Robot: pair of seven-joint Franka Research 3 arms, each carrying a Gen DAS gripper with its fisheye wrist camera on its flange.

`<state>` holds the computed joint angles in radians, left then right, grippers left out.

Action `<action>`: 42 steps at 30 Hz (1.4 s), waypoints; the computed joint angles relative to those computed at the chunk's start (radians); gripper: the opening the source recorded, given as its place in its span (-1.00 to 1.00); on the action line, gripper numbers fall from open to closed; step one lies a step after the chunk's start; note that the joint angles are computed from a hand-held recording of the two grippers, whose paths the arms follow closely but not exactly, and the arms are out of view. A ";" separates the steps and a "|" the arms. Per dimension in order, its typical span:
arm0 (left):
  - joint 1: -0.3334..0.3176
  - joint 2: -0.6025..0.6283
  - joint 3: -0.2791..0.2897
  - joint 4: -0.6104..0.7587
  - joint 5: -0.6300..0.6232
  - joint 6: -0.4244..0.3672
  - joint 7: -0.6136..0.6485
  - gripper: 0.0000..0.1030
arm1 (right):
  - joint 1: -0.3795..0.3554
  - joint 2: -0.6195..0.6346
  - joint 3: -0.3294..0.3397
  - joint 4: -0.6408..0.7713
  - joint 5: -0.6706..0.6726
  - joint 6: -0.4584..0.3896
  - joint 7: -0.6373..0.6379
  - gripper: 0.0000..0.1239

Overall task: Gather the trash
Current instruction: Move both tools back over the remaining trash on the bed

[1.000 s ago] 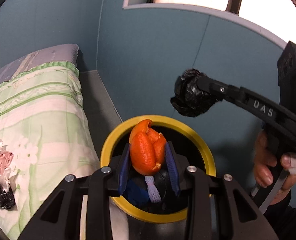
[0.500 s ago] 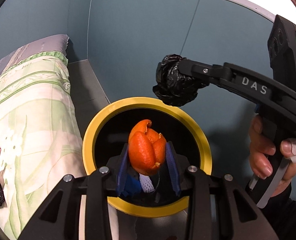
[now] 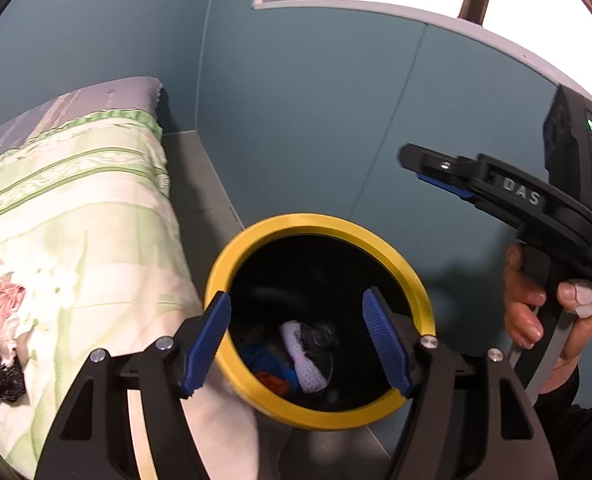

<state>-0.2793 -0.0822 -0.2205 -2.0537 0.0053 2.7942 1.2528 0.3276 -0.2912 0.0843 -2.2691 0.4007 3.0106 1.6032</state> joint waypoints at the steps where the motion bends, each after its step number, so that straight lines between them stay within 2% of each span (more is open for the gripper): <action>1: 0.006 -0.009 0.001 -0.007 0.014 0.001 -0.015 0.27 | 0.016 -0.001 -0.011 -0.001 0.014 0.009 -0.016 -0.36; 8: 0.060 -0.113 0.011 -0.081 0.157 0.010 -0.156 0.27 | 0.151 0.008 -0.082 0.028 0.152 0.071 -0.175 -0.27; 16: 0.170 -0.298 0.027 -0.212 0.295 -0.004 -0.307 0.42 | 0.271 0.071 -0.091 0.142 0.290 0.078 -0.380 -0.18; 24: 0.311 -0.508 0.037 -0.346 0.406 -0.054 -0.420 0.59 | 0.284 0.170 -0.005 0.287 0.380 0.050 -0.538 -0.09; 34: 0.402 -0.694 0.096 -0.482 0.435 -0.125 -0.468 0.61 | 0.258 0.303 0.121 0.433 0.270 -0.030 -0.501 -0.09; 42: 0.446 -0.765 0.134 -0.581 0.426 -0.147 -0.456 0.61 | 0.283 0.412 0.149 0.526 0.073 -0.086 -0.374 -0.09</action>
<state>0.1669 -0.8475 -0.0862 -2.6352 0.4312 2.6476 0.7972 0.6108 0.1213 0.2330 -1.7432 0.4736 2.9248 1.2296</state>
